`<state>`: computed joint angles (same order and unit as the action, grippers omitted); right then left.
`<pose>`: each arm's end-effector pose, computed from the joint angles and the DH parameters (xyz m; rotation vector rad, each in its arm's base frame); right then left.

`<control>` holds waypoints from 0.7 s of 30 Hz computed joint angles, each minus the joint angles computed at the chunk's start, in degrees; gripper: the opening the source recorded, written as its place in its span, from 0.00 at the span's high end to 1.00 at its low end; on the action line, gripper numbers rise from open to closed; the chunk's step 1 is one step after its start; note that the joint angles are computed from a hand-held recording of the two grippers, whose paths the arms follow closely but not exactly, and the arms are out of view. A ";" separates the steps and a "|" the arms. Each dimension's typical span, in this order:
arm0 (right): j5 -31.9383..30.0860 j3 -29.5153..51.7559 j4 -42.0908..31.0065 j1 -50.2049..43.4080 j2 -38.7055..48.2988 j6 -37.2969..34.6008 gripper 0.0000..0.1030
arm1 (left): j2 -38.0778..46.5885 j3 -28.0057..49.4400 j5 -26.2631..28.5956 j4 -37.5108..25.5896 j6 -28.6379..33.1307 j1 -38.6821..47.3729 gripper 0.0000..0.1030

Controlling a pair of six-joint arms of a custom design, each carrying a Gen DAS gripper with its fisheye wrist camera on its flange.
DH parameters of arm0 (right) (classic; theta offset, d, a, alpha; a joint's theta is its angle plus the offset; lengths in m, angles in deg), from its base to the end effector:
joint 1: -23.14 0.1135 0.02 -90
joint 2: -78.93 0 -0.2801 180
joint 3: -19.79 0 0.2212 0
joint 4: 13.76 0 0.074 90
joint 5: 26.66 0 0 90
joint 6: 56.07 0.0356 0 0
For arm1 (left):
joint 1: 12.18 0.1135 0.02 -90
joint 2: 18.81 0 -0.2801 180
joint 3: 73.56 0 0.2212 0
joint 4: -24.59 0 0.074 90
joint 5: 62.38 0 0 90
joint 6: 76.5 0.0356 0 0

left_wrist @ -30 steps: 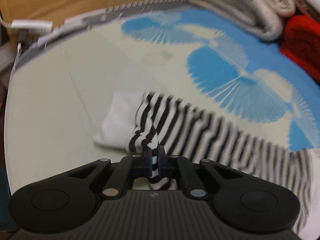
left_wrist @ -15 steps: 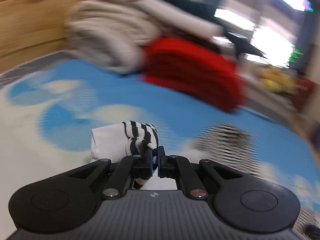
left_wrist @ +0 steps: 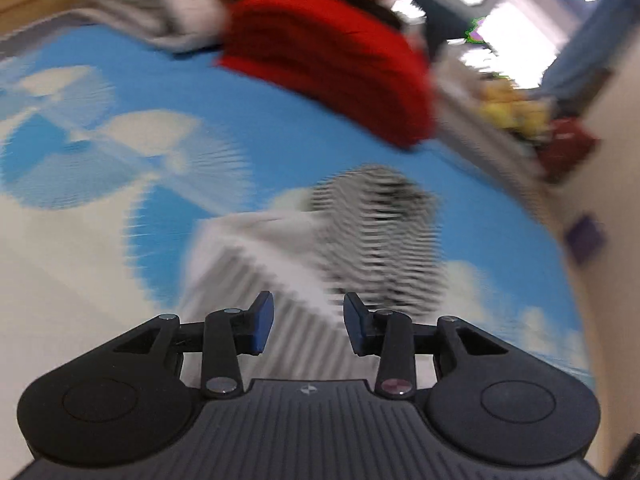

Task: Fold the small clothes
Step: 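Fold the held sleeve across the shirt body and open the left gripper, then grasp the other sleeve with the right gripper, fold it across the body, release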

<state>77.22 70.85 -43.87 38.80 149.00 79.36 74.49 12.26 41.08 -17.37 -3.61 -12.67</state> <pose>0.1994 0.0470 0.2227 0.7224 2.2938 0.2032 0.3260 -0.0111 0.2818 -0.2478 2.4341 -0.4232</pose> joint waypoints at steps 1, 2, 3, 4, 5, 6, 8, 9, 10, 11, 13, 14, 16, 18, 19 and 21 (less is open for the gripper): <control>-2.02 0.00 1.11 -0.22 1.60 0.43 0.55 | 0.67 0.69 -1.79 -1.30 -0.22 0.22 0.60; -3.72 -0.27 2.81 0.31 3.58 0.19 0.53 | 1.48 1.56 -2.12 -2.06 -0.22 1.07 0.60; -3.72 0.01 3.45 1.50 5.43 -0.28 0.52 | 2.09 2.17 -2.12 -2.44 -0.33 1.69 0.60; -2.66 1.20 3.25 4.00 8.36 -1.41 0.52 | 2.48 2.74 -2.14 -2.86 -0.09 2.24 0.60; -2.04 2.63 2.54 5.87 10.38 -2.58 0.51 | 2.79 3.56 -2.13 -3.80 0.66 3.08 0.60; -1.32 4.06 2.50 8.56 13.11 -5.08 0.48 | 3.34 4.68 -2.50 -4.82 0.95 3.32 0.60; 0.89 6.41 2.57 13.14 16.84 -9.65 0.45 | 4.43 5.82 -1.82 -5.60 1.81 4.73 0.60; 2.01 7.96 2.10 14.75 18.46 -11.69 0.44 | 3.85 4.87 -0.01 -6.04 4.05 7.78 0.60; 3.98 9.37 1.69 17.08 20.60 -14.06 0.44 | 4.55 5.85 -0.02 -6.99 4.07 7.95 0.60; 5.58 10.82 0.90 18.83 22.74 -15.86 0.44 | 4.76 5.31 0.10 -6.96 4.30 8.53 0.60; 6.83 12.76 -0.59 19.71 25.43 -16.30 0.44 | 5.17 4.67 0.86 -7.33 4.95 9.96 0.60; 6.84 13.04 -0.84 19.18 25.74 -15.52 0.49 | 5.62 4.81 1.06 -7.51 5.04 10.31 0.60; 6.45 12.92 -0.23 17.50 25.44 -13.76 0.70 | 6.25 5.48 1.16 -8.04 5.15 10.74 0.60; 6.71 10.23 3.43 15.24 21.36 -10.12 0.96 | 6.56 6.05 1.08 -8.41 5.30 11.00 0.60; 7.52 8.00 6.55 14.27 18.18 -7.46 0.96 | 6.56 6.11 1.13 -8.43 5.27 11.15 0.60; 11.03 2.94 13.67 12.84 10.02 -3.39 0.96 | 6.54 6.17 1.39 -8.48 5.38 11.42 0.60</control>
